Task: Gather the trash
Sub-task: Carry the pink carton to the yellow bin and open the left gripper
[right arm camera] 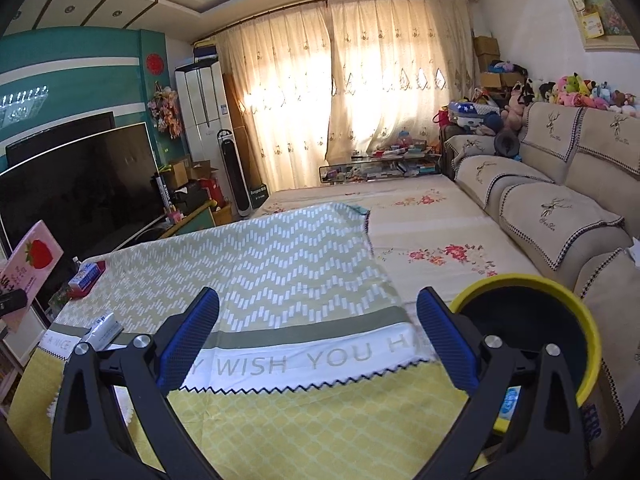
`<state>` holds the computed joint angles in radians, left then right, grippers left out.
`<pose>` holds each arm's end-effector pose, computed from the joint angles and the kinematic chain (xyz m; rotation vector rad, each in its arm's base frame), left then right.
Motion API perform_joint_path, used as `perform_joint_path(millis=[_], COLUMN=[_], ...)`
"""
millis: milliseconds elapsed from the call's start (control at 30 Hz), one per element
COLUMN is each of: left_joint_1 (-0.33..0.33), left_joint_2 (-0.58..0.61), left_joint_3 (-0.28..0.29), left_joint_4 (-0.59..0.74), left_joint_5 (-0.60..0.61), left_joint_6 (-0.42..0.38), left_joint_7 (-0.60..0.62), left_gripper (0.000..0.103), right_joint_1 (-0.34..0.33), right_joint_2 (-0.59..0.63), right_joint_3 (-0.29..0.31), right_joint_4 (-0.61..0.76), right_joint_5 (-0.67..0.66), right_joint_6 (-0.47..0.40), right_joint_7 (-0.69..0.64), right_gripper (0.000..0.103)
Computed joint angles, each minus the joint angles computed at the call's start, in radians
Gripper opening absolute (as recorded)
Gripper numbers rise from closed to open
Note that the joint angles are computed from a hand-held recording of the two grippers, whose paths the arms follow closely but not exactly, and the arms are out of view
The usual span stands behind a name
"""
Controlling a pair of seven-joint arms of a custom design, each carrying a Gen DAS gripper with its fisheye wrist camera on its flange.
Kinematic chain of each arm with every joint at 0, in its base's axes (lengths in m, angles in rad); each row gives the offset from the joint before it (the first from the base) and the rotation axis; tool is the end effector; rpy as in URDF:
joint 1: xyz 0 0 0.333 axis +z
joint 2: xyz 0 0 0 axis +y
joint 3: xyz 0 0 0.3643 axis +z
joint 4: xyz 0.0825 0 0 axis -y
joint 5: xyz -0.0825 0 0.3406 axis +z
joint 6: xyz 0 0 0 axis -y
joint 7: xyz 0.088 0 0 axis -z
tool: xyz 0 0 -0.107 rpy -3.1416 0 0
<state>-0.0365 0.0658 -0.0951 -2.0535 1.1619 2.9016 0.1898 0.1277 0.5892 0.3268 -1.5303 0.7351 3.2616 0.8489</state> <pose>0.5470 -0.1266 0.5397 -1.8122 1.4644 -0.8123 0.7018 0.1917 0.4993 -1.6212 1.2886 -0.6305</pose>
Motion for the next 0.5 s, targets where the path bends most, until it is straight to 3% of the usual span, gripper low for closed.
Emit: perform_joint_path(millis=[133,233,333,500], left_joint_1=[-0.022,-0.047,-0.063,-0.059], left_joint_2=[0.080,0.160,0.248,0.465], left_joint_3=[-0.029,-0.060,-0.110,-0.282], left_joint_4=[0.089,0.174,0.266,0.530], left_joint_5=[-0.128,-0.249,-0.370,-0.608], left_joint_6=[0.035,0.056,0.058,-0.042], left_joint_7=[0.162,0.317,0.470,0.813], left_gripper=[0.038,0.038,0.038,0.038], right_joint_1=[-0.140,-0.225,-0.278,-0.309], right_joint_2=[-0.052,-0.092,-0.139,-0.199], right_joint_3=[0.146,0.214,0.215,0.145], right_joint_4=[-0.091,-0.171,-0.239,-0.306], right_joint_5=[0.001,-0.031,-0.050,-0.057], right_joint_6=[0.068,0.142,0.188,0.253], right_joint_7=[-0.067,-0.063,-0.022,0.054], right_gripper=[0.095,0.095,0.095,0.095])
